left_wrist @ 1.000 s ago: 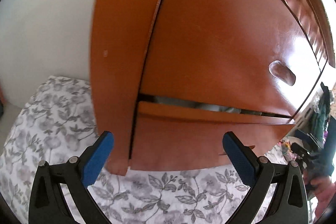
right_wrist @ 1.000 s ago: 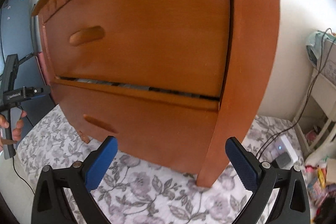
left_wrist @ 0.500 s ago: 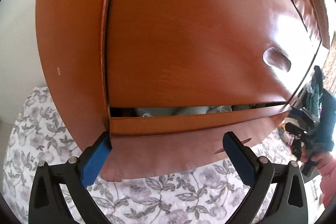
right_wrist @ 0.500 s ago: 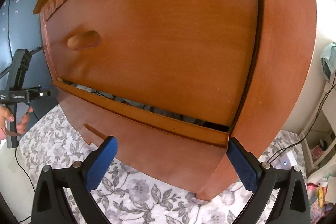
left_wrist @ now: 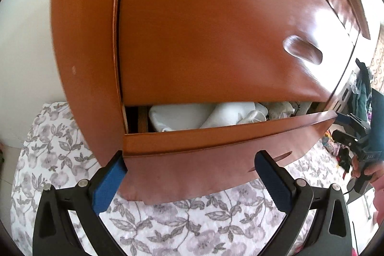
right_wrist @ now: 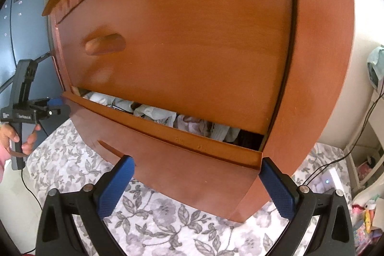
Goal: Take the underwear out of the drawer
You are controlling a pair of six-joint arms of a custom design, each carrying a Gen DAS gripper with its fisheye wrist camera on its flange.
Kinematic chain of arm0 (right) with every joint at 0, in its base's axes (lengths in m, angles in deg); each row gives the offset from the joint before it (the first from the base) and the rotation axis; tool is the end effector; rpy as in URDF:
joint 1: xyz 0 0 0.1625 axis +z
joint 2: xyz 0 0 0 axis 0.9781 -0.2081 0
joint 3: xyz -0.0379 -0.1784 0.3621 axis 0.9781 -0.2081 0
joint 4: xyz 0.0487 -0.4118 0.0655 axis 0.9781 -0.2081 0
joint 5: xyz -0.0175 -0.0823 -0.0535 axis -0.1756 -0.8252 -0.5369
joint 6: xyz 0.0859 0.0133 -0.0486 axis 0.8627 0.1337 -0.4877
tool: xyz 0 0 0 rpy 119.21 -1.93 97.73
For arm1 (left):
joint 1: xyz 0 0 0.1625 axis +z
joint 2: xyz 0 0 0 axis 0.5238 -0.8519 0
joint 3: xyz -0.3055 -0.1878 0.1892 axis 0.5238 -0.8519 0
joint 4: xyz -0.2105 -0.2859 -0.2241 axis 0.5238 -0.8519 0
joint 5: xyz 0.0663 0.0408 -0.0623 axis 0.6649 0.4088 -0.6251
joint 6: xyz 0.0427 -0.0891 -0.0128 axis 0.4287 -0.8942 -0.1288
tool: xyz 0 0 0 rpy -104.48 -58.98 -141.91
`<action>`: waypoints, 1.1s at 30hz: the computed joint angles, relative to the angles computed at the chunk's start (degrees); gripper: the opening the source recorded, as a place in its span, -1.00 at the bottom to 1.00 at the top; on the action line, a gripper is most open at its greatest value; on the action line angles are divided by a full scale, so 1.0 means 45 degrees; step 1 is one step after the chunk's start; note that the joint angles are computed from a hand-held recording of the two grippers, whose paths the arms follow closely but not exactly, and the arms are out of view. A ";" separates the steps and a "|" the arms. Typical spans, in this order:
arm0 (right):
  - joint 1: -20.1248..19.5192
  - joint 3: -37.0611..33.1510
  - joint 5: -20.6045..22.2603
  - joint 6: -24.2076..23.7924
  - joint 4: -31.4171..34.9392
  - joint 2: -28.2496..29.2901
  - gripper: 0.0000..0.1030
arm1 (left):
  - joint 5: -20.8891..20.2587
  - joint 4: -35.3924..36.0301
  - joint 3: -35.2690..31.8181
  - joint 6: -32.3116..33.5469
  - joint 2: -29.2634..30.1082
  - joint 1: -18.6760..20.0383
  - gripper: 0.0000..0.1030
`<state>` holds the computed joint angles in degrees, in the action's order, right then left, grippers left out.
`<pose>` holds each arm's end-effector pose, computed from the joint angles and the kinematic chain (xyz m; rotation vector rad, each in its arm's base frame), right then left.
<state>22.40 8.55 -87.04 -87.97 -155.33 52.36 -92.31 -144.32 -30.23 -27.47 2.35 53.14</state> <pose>0.2171 -0.7403 -0.0236 0.4600 -2.1330 1.1378 0.0625 -0.9076 0.2589 1.0656 2.5661 -0.6741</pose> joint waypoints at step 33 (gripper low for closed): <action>0.1198 0.4532 -0.0962 -0.0080 -0.3876 -0.0460 1.00 | 0.0365 -0.3775 0.8582 0.1698 -0.5002 0.0560 1.00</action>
<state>27.79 28.94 -91.37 -88.33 -172.77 50.29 -90.67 -161.31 8.39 -19.83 -20.16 55.66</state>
